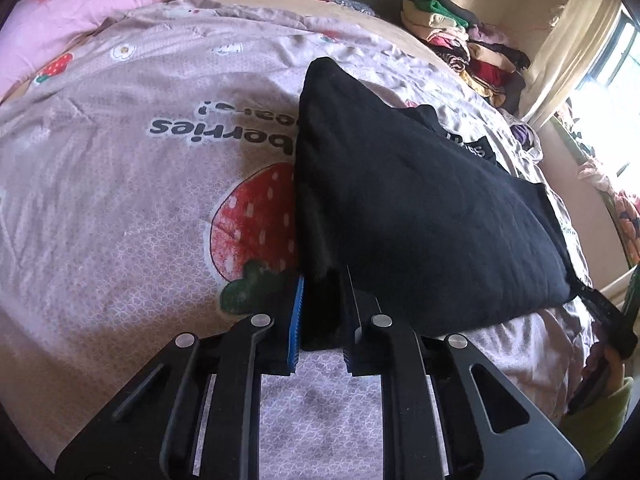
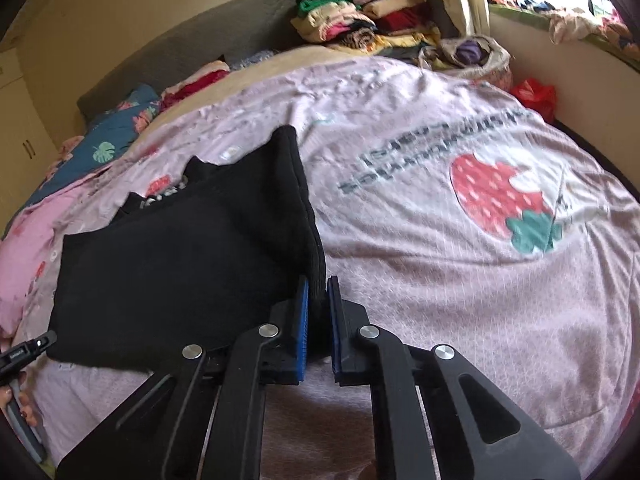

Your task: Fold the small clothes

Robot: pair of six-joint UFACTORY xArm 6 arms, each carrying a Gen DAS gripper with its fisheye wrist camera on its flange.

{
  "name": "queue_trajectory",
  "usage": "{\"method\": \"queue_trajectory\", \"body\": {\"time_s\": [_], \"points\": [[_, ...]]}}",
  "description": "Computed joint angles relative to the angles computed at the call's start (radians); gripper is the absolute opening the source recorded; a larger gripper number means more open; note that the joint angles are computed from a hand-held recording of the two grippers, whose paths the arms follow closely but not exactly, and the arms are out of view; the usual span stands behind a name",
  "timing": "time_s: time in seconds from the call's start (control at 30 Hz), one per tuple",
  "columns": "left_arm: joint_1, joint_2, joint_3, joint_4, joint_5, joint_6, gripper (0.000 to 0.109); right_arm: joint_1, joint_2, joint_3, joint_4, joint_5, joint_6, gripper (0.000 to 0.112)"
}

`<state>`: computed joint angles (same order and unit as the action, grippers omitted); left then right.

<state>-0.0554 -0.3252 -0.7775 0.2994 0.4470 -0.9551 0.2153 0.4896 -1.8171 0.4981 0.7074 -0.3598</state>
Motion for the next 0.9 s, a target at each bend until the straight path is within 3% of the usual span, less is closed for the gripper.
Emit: {"method": "queue_trajectory", "body": {"time_s": [0.3,0.5,0.6,0.67,0.9], "points": [[-0.016,0.005,-0.022,0.045,0.038,-0.014,0.009,0.019,-0.029,0.056,-0.096,-0.070,0.037,0.015],[-0.018,0.002,-0.022,0.048,0.039,-0.019,0.011,0.011,-0.041,0.078,-0.097,-0.080,0.062,0.036],[-0.020,0.000,-0.020,0.045,0.041,-0.017,0.014,0.008,-0.049,0.089,-0.102,-0.078,0.078,0.053],[-0.022,-0.004,-0.018,0.038,0.043,-0.013,0.017,0.006,-0.056,0.102,-0.128,-0.086,0.108,0.071],[-0.034,-0.023,-0.007,0.018,0.050,-0.004,0.030,0.004,-0.068,0.123,-0.162,-0.103,0.150,0.085]]}}
